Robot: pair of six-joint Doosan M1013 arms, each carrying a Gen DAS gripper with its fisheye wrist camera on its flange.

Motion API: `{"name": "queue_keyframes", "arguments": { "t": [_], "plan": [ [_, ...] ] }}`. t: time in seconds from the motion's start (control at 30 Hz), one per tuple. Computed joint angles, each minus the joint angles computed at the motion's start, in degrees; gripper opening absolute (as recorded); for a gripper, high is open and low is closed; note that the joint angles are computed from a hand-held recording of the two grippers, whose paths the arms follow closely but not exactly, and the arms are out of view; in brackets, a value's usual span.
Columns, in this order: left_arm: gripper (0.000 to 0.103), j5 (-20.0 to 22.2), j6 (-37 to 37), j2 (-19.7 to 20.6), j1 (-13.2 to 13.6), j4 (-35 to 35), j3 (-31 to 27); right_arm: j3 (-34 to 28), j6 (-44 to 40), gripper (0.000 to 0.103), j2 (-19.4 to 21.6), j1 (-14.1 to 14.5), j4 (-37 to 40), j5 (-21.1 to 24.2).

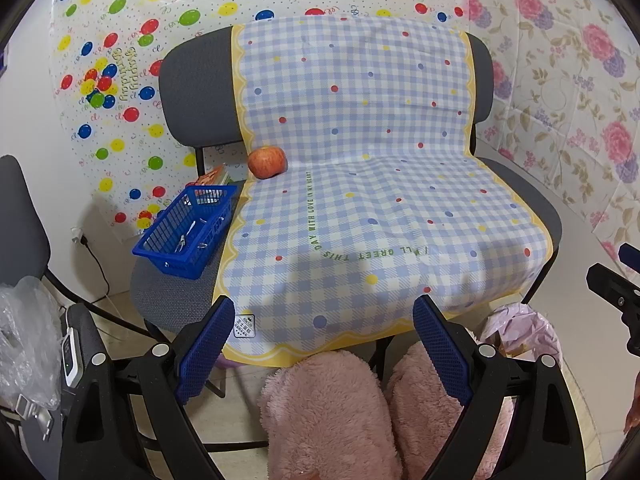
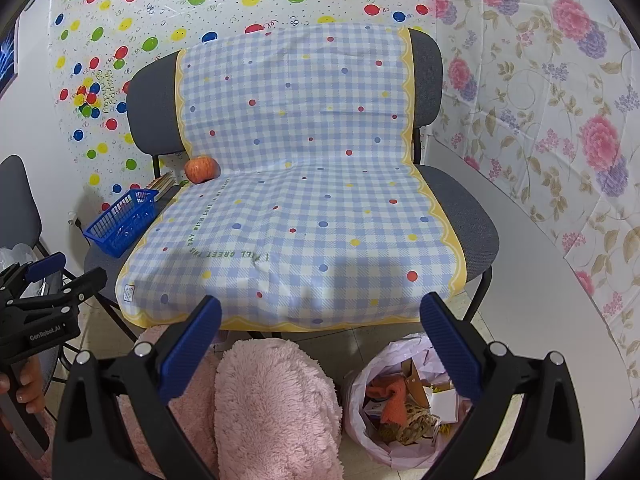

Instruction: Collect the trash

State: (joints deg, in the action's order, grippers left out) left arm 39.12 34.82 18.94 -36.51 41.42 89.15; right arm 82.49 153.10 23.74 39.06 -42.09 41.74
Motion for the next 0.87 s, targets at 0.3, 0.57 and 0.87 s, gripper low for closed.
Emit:
{"name": "queue_keyframes", "arguments": {
  "t": [0.3,0.57,0.87],
  "plan": [
    [0.09,0.1,0.1,0.1,-0.1,-0.1,-0.1,-0.1,-0.2,0.097,0.1,0.0,0.3,0.1],
    [0.09,-2.2,0.7,1.3,0.1,1.5,-0.5,-1.0,-3.0,0.097,1.2,-1.6,3.2,-0.6],
    [0.09,2.4,4.2,6.3,1.7,-2.6,-5.8,-4.7,-4.1,0.097,6.0,-6.9,0.2,-1.6]
  ]
}}
